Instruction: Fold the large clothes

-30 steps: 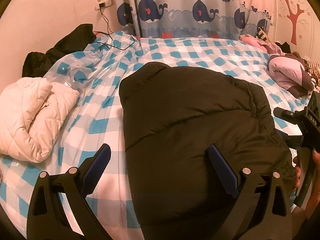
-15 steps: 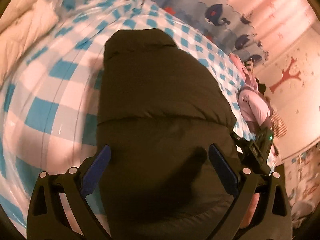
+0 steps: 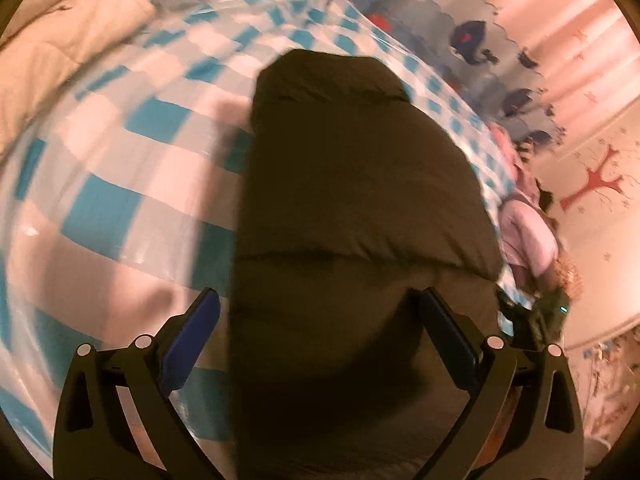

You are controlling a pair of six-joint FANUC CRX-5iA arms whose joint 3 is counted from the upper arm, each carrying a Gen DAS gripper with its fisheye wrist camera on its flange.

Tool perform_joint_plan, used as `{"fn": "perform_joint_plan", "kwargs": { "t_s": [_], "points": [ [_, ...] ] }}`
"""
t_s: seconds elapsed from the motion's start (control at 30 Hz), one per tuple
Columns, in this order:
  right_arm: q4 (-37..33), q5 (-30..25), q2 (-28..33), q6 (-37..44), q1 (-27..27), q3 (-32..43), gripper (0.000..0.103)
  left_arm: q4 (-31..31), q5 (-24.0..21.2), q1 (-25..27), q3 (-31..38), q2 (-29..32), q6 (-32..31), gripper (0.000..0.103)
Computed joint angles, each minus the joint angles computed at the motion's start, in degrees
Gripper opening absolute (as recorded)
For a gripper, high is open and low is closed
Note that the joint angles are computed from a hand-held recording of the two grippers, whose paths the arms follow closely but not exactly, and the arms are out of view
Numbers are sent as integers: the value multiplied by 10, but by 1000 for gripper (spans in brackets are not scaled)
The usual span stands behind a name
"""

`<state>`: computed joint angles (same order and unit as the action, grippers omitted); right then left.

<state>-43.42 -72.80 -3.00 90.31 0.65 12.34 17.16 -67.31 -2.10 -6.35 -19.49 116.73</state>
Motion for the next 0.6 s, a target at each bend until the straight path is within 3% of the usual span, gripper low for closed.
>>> {"fn": "perform_joint_plan", "kwargs": {
  "t_s": [0.1,0.2,0.27,0.33,0.4,0.6],
  "points": [
    [6,-12,3,-3,1,7,97,3,-6,1,2,7,-12,95],
    [43,27,-19,-10,14,-8,97,-36,-11,-9,22,14,-1,95],
    [47,24,-18,-8,17,-6,97,17,10,15,-10,3,-30,95],
    [20,-18,3,1,8,12,98,103,29,45,-65,-9,-73,95],
    [-20,-58,22,9,-8,28,98,133,38,49,-79,-9,-93,95],
    [-38,-79,31,17,-19,36,98,31,30,-10,-13,13,-75,95]
  ]
}}
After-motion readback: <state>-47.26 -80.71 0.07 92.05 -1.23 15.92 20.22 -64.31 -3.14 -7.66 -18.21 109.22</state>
